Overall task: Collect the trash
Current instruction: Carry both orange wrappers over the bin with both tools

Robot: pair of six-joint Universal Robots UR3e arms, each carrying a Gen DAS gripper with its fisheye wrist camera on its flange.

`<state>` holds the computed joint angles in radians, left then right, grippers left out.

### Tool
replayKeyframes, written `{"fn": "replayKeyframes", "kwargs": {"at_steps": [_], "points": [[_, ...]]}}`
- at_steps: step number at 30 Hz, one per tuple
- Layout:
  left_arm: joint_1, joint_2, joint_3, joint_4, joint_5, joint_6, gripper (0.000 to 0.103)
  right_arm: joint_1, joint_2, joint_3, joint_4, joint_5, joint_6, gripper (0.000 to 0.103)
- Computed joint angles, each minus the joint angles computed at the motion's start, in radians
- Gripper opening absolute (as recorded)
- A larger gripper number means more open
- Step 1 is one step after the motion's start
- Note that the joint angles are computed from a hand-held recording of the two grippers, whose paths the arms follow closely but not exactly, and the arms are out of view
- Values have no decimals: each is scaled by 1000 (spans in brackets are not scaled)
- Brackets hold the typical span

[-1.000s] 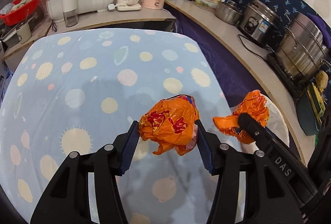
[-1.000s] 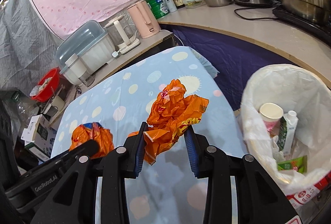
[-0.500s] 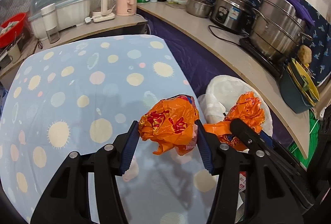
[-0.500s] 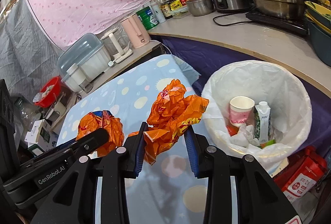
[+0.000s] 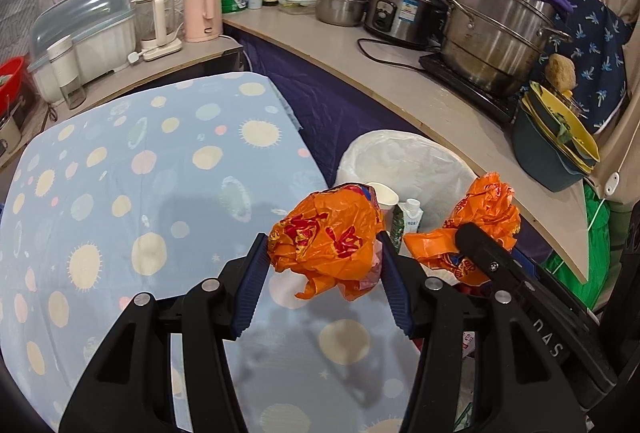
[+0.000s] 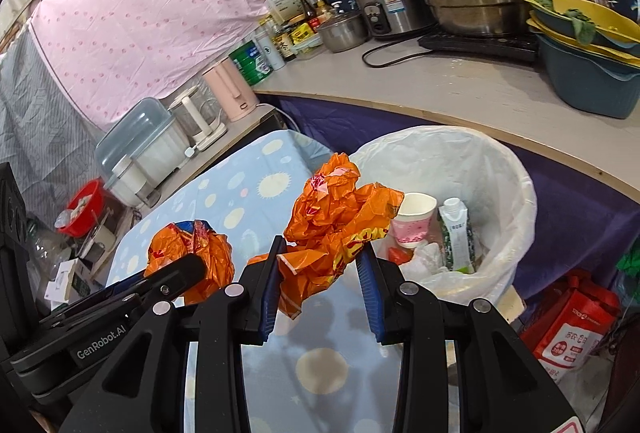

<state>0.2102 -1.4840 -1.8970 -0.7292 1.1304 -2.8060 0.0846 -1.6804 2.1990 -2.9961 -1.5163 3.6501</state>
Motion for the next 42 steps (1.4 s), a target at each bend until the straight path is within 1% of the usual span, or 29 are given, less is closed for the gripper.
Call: {"fn": "replayKeyframes", "kwargs": {"at_steps": [10,22,35,42], "points": [[-98,-22,25,25,33,-31,51,-108,-118,105,2,51,-24,34],[-214,-114,114,63,87,-79,51,-258,-210,179,20,133,-67,34],[-320,-254,259,77,139,-135,51,-386,-211,193,26,195,-114,34],[-357,-331,343,61,154,-149,51,-406,-152,174,7,203,-119,34]]}}
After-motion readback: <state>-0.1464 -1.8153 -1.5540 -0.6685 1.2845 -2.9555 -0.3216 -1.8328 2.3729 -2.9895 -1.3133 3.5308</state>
